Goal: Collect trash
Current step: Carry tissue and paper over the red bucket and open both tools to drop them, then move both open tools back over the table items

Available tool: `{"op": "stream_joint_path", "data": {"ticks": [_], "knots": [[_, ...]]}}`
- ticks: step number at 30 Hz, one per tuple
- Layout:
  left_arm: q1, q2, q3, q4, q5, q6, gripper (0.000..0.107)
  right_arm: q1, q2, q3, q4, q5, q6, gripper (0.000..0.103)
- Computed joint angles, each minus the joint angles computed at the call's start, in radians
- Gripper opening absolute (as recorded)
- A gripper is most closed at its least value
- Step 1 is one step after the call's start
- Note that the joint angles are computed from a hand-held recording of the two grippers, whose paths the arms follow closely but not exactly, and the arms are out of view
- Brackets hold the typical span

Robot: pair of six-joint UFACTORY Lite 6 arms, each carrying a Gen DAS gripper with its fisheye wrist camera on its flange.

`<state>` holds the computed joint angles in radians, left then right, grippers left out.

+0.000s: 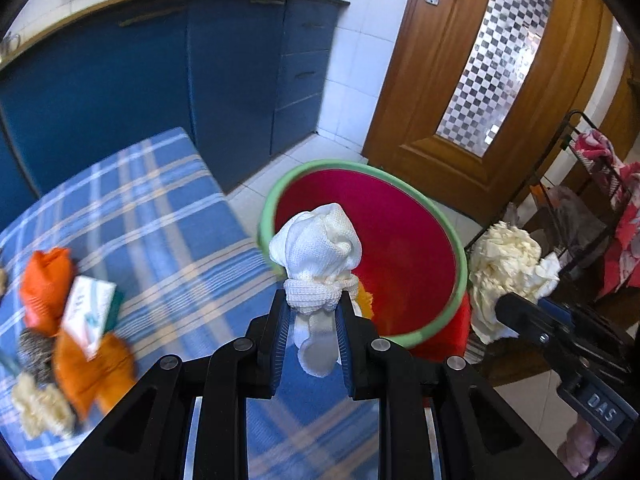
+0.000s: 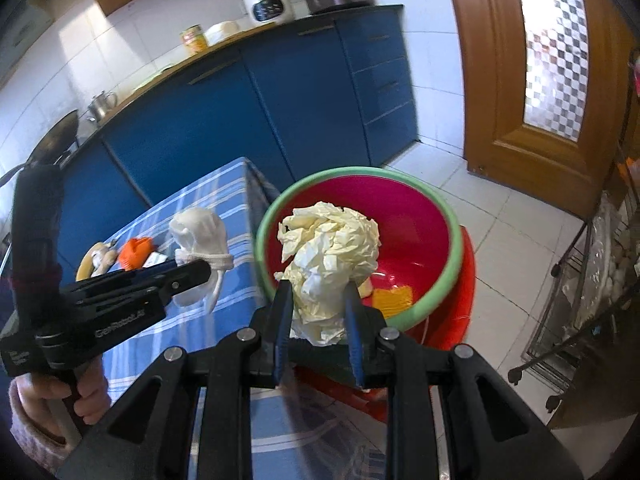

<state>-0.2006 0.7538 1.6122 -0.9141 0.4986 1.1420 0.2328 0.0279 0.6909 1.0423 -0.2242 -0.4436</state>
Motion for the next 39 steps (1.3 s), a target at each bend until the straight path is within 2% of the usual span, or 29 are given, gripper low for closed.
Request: {"op": "stream_joint_path", "data": {"ticks": [10,14,20,26,30,34,39], "knots": [[-0.103,0.247,0.286,0.175,-0.013,-0.211,0.025,-0.156,0.086,0.000,-0.489,0.009,0.433,0.027],[-0.114,0.284,0.334,0.181,-0.026,-0.238,0.045,-0.196,0.130,0.017,-0.656,0.004,0.591,0.027],[-0.125,0.292,0.333,0.214,-0.060,-0.251,0.049,-0.230,0.187,0.037,-0.825,-0.018,0.736,0.028],[-0.114,0.296,0.335,0.256,-0.064,-0.307,0.049,-0.245,0.244,0.077,-0.903,-0.021,0.799,0.029],[-0.101,0.278,0.312,0.233,-0.080,-0.299,0.049,-0.252,0.293,0.129,-0.981,-0.009,0.864,0.033],[-0.090,0.263,0.288,0.207,-0.080,-0.277,0.049,-0.244,0.322,0.165,-0.877,-0.012,0.768,0.043],[-0.073,0.222,0.235,0.147,-0.077,-0.220,0.049,-0.240,0.306,0.155,-0.883,-0.027,0.784,0.047]]}}
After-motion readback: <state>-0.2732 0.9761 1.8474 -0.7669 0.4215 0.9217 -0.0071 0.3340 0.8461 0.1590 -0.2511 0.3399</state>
